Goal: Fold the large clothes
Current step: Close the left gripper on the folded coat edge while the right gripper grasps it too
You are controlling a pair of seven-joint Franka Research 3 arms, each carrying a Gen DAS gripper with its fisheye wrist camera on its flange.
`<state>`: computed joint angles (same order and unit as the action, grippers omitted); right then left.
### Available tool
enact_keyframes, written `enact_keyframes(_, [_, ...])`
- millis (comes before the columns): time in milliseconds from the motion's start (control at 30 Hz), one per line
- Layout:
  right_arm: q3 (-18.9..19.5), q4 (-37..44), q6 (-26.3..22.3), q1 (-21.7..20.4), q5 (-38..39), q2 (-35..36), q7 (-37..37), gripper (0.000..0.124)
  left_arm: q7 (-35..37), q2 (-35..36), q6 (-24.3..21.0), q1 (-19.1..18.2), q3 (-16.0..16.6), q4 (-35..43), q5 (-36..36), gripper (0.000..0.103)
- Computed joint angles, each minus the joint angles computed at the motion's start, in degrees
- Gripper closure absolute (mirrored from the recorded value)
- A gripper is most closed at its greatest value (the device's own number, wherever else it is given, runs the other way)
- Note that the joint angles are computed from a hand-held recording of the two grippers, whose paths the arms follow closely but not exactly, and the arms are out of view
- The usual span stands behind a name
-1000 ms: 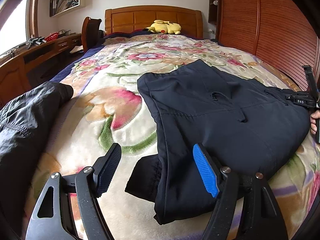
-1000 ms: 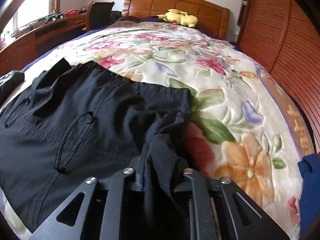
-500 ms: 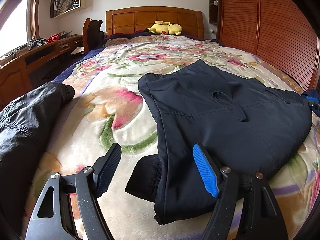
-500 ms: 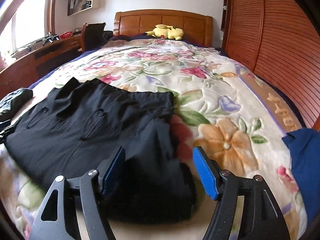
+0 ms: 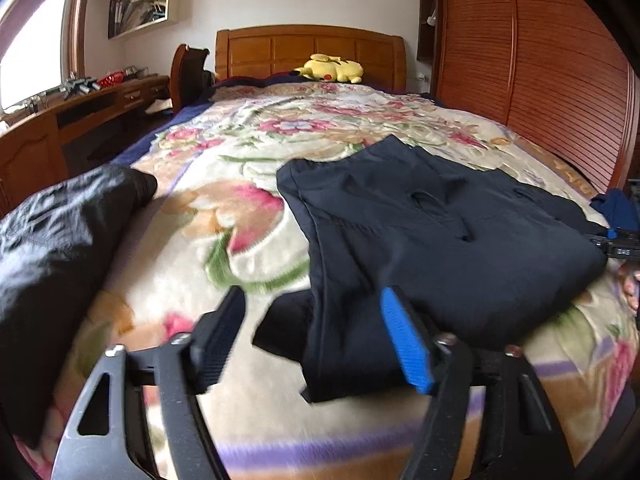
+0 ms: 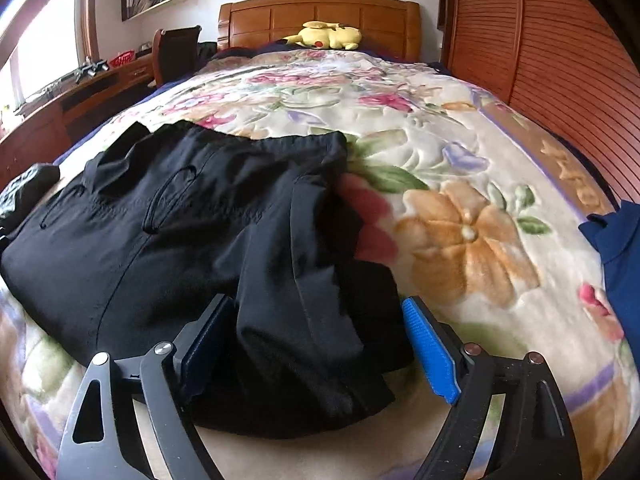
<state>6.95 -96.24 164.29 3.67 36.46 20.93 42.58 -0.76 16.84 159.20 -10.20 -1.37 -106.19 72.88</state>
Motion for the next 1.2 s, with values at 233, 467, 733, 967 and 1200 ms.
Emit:
enact_keyframes(233, [0.5, 2.4, -2.7, -0.6, -0.1, 2.0, -0.9, 0.037, 0.4, -0.4, 1.6, 0.6, -0.4, -0.9, -1.5, 0.046])
enact_keyframes(467, [0.6, 6.6, -9.6, -1.5, 0.3, 4.1, -1.7, 0.051, 10.6, 1.5, 3.0, 1.0, -1.1, 0.1, -9.7, 0.050])
enact_keyframes(733, [1.5, 6.1, -12.4, -2.5, 4.2, 2.8, -9.4, 0.094, 11.0, 1.1, 3.5, -1.9, 1.2, -0.1, -10.6, 0.090])
enact_keyframes(967, [2.1, -2.7, -8.8, -3.8, 14.1, -4.9, -20.0, 0.102, 0.7, -4.5, 2.4, -2.6, 0.4, -4.1, -0.7, 0.092])
enact_keyframes(1200, [-2.4, -12.9, -13.5, -3.3, 22.2, -14.5, -27.6, 0.098, -7.4, -11.7, 1.5, -0.8, -4.4, -10.6, 7.8, 0.092])
